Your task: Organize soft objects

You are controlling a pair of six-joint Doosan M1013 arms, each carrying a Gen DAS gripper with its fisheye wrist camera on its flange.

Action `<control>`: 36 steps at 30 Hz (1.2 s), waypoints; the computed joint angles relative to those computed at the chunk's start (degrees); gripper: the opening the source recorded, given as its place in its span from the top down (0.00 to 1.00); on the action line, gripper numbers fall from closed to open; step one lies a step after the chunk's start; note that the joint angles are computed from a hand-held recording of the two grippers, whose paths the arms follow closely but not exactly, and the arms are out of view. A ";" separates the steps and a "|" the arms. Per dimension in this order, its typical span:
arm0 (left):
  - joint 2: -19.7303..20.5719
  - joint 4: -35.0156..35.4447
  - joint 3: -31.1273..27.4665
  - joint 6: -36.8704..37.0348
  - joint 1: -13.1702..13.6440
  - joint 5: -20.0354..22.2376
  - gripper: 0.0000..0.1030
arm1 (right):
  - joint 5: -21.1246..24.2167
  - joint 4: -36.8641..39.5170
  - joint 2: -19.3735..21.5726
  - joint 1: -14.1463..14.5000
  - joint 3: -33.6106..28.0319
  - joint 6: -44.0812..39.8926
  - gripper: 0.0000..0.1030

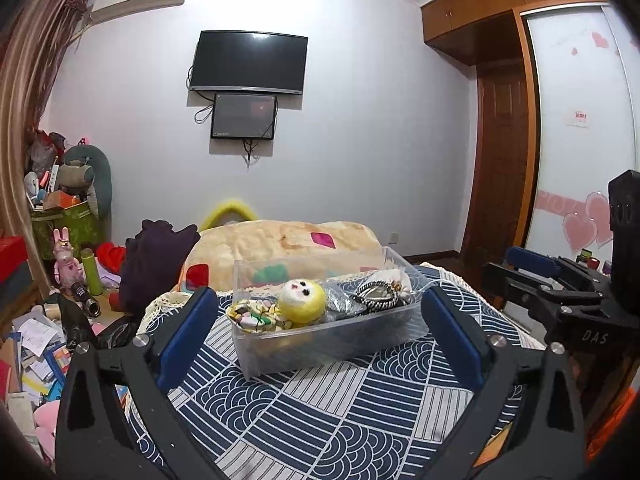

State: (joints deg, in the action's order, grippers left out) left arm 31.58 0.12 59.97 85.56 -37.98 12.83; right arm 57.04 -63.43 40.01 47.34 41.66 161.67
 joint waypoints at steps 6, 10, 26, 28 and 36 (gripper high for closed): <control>-0.19 -1.96 0.71 2.01 -0.03 -0.46 0.00 | -0.39 -0.48 -0.47 0.08 0.82 1.01 0.16; -0.26 -1.77 0.83 2.26 -0.14 -0.65 0.00 | -0.49 -0.93 -0.52 0.24 1.01 1.19 0.16; -0.25 -2.28 0.95 2.04 -0.14 -0.90 0.00 | -0.71 -1.11 -0.43 0.52 0.77 1.28 0.16; -0.22 -3.18 0.88 2.63 -0.04 -0.83 0.00 | -0.62 -1.09 -0.42 0.54 0.71 1.15 0.16; -0.34 -3.69 1.13 2.50 0.18 -1.17 0.00 | -0.56 -1.19 -0.48 0.56 0.79 1.34 0.16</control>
State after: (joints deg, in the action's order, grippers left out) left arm 31.24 -3.57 61.10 88.06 -37.80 11.66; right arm 56.48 -64.62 39.53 47.90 42.45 163.01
